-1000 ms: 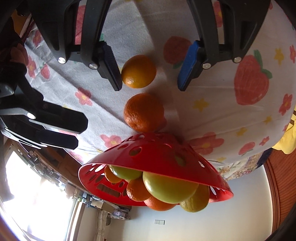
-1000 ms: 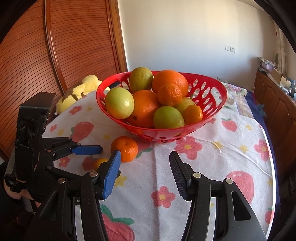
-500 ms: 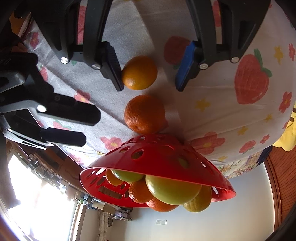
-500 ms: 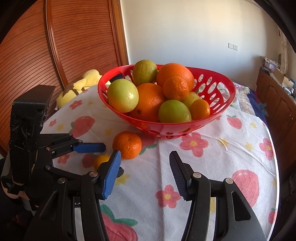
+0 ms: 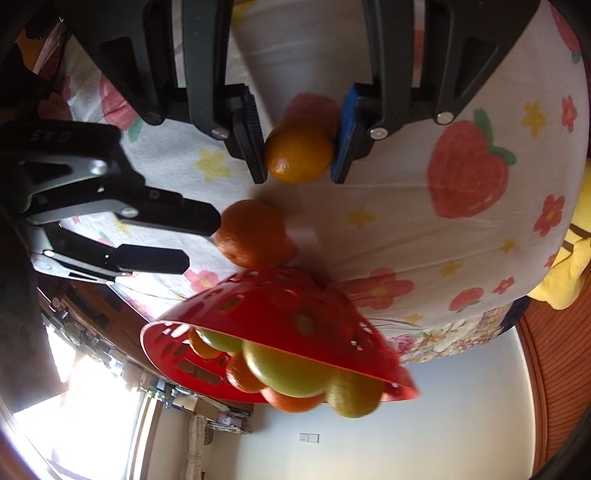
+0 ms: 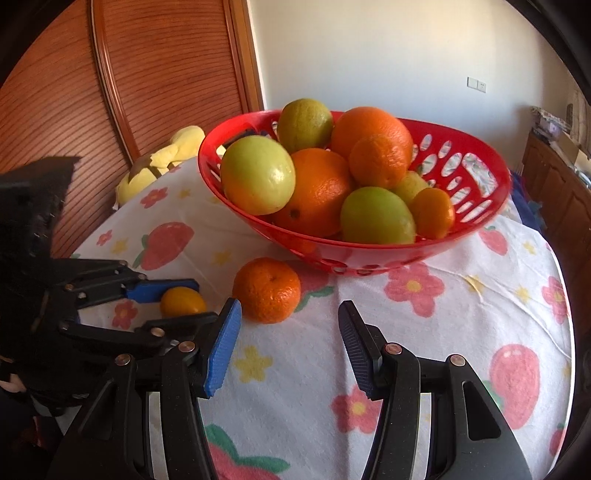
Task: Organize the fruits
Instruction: 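Close the left tool on one small orange while the right tool grasps another, then carry both small oranges up and over the red basket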
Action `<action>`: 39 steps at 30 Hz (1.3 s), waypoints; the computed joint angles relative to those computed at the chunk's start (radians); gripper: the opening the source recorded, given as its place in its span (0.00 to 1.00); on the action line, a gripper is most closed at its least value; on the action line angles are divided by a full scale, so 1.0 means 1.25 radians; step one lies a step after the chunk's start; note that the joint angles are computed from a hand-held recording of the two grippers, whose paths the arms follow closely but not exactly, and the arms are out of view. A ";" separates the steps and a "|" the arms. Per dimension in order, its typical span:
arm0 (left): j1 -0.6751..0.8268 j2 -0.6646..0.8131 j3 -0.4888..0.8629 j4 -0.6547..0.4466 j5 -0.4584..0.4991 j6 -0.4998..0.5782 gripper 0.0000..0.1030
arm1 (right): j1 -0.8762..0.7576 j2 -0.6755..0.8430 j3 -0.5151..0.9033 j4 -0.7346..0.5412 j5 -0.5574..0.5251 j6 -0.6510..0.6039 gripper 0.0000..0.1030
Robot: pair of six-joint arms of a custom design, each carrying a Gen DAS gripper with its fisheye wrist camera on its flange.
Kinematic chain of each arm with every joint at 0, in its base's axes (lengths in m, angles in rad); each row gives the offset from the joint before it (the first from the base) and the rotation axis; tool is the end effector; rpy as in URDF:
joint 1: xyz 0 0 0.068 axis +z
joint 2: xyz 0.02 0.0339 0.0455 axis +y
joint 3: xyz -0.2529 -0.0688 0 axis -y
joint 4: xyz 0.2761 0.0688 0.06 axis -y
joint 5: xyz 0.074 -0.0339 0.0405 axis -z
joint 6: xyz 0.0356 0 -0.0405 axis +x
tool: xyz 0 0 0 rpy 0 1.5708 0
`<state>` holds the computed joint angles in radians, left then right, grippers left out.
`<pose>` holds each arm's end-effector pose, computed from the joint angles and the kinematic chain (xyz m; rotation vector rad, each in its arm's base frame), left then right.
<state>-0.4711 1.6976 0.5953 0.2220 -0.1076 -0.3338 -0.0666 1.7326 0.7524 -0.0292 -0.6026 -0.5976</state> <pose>0.2689 -0.1327 0.0608 0.1211 2.4542 -0.2243 0.3200 -0.0011 0.0797 -0.8319 2.2451 0.4764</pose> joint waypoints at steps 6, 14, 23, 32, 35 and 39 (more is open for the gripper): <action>0.041 -0.045 -0.045 0.011 0.012 0.010 0.32 | 0.059 0.039 0.018 0.028 0.049 0.019 0.56; 0.062 -0.053 -0.062 0.020 0.019 0.011 0.32 | 0.099 0.078 0.049 0.037 0.092 0.037 0.63; 0.063 -0.082 -0.075 0.012 0.014 0.005 0.32 | 0.105 0.103 0.076 0.015 0.103 0.043 0.46; 0.061 -0.122 -0.087 -0.004 0.002 0.006 0.32 | 0.090 0.074 0.045 0.001 0.079 0.008 0.45; 0.061 -0.146 -0.096 -0.012 -0.003 0.007 0.32 | 0.074 0.050 0.019 0.001 0.061 -0.006 0.45; 0.059 -0.183 -0.105 -0.026 -0.009 0.008 0.32 | 0.055 0.017 -0.005 -0.011 0.039 -0.026 0.45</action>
